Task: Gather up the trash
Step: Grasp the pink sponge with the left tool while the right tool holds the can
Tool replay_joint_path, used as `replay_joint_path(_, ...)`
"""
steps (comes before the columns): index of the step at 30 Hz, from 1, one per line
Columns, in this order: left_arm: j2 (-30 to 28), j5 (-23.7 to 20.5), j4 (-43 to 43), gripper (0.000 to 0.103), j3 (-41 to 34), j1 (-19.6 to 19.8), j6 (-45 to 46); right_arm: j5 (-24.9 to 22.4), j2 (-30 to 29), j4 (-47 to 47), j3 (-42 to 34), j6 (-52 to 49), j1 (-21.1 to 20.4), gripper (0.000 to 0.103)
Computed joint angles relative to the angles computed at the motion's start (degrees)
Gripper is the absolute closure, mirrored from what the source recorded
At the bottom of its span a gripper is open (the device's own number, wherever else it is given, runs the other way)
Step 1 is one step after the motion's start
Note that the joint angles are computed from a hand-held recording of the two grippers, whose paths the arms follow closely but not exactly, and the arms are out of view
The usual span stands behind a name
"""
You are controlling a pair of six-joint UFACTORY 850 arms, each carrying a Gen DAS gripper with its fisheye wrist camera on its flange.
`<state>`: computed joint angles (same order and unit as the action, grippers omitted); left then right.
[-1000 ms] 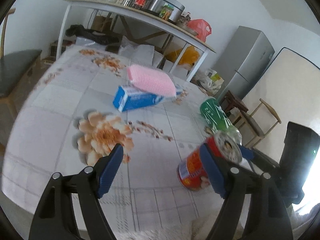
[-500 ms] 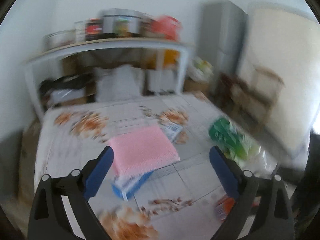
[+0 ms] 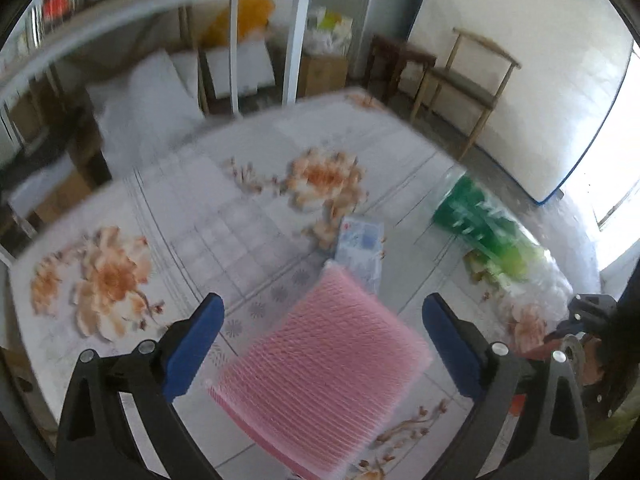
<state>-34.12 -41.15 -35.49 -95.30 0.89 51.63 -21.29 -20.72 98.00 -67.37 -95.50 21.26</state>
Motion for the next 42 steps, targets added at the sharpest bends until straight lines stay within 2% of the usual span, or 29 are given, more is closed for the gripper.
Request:
replay_joint_path(1,-1.6,-2.61,2.6,0.006,-1.83,0.01,-2.63,0.09,-0.01,0.27,0.01,-0.4,0.03,0.04)
replay_joint_path(3,-2.1,-4.54,4.47,0.006,-2.28,-0.02,-3.67,0.14,-0.13,-0.43,-0.24,0.45,-0.02,0.04)
replay_joint_path(5,-0.81,-4.17,4.35,0.006,-0.46,-0.05,-1.6,-0.2,-0.19,-0.51,-0.28,0.9,-0.25,0.04)
replay_joint_path(13,5.89,5.04,7.25,0.006,9.62,-1.08,0.63,-1.3,-0.21,0.23,-0.14,1.01,-0.89,0.04)
replay_joint_path(17,10.39,9.47,8.31,0.006,15.87,-1.79,-0.85,0.74,0.12,1.08,0.07,-0.37,-0.43,0.04)
replay_joint_path(21,15.95,13.77,5.33,0.006,23.34,-1.95,-1.36,1.61,0.25,1.51,0.14,-0.68,-0.24,0.04)
replay_joint_path(26,23.13,15.75,-6.96,0.006,32.66,-1.16,3.43,3.08,0.24,0.21,-0.21,0.82,0.3,0.04)
replay_joint_path(30,26.9,11.29,-19.23,0.006,39.14,-0.07,7.14,4.66,0.29,-1.76,-0.54,2.71,0.73,0.04)
replay_joint_path(32,28.44,11.68,-22.81,0.006,41.89,-0.2,8.14,5.18,0.28,-4.81,-0.91,5.86,0.88,0.04)
replay_joint_path(33,29.26,12.45,-24.65,0.006,43.18,-0.42,9.21,5.45,0.37,-6.0,-0.95,7.13,0.97,0.04)
replay_joint_path(35,31.9,17.76,-30.19,0.006,46.3,-1.63,13.58,5.85,0.46,-9.56,-1.21,10.58,0.98,0.04)
replay_joint_path(38,33.69,25.16,-40.44,0.006,48.07,-3.26,27.83,5.96,0.23,-16.58,-2.06,17.43,0.93,0.04)
replay_joint_path(40,32.61,27.36,-42.62,0.006,47.21,-3.49,33.81,5.74,0.08,-19.69,-2.37,20.66,0.91,0.039)
replay_joint_path(42,29.99,27.15,-42.55,0.006,45.04,-2.66,37.08,5.71,-0.07,-22.66,-2.8,23.63,0.99,0.039)
